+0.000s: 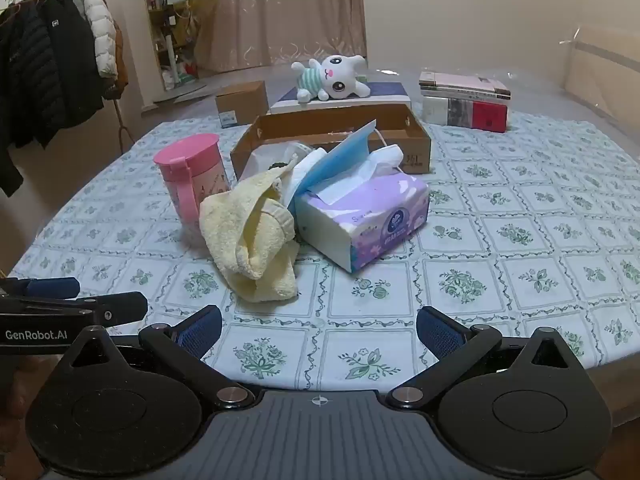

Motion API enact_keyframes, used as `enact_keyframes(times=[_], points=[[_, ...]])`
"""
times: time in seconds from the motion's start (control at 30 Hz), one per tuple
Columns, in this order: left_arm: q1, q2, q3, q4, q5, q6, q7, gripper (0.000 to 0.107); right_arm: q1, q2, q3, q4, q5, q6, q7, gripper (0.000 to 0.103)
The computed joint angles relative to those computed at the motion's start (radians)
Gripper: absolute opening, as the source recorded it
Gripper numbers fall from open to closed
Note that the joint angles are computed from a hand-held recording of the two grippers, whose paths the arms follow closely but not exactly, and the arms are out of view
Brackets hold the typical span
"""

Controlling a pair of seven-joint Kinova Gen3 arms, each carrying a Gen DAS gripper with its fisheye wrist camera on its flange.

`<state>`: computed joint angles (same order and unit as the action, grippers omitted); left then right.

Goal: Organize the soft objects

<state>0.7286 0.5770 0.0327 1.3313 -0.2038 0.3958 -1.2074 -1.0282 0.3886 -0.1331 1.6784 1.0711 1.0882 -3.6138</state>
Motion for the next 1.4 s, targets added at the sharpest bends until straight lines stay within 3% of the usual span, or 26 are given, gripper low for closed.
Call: enact_keyframes(times=[1.4], points=[[0.004,0.000,0.000,-0.004,-0.006,0.011,0.005,0.101,-0.004,0.003,0.000,-0.019,-0.017,0.041,0.036,0.103]])
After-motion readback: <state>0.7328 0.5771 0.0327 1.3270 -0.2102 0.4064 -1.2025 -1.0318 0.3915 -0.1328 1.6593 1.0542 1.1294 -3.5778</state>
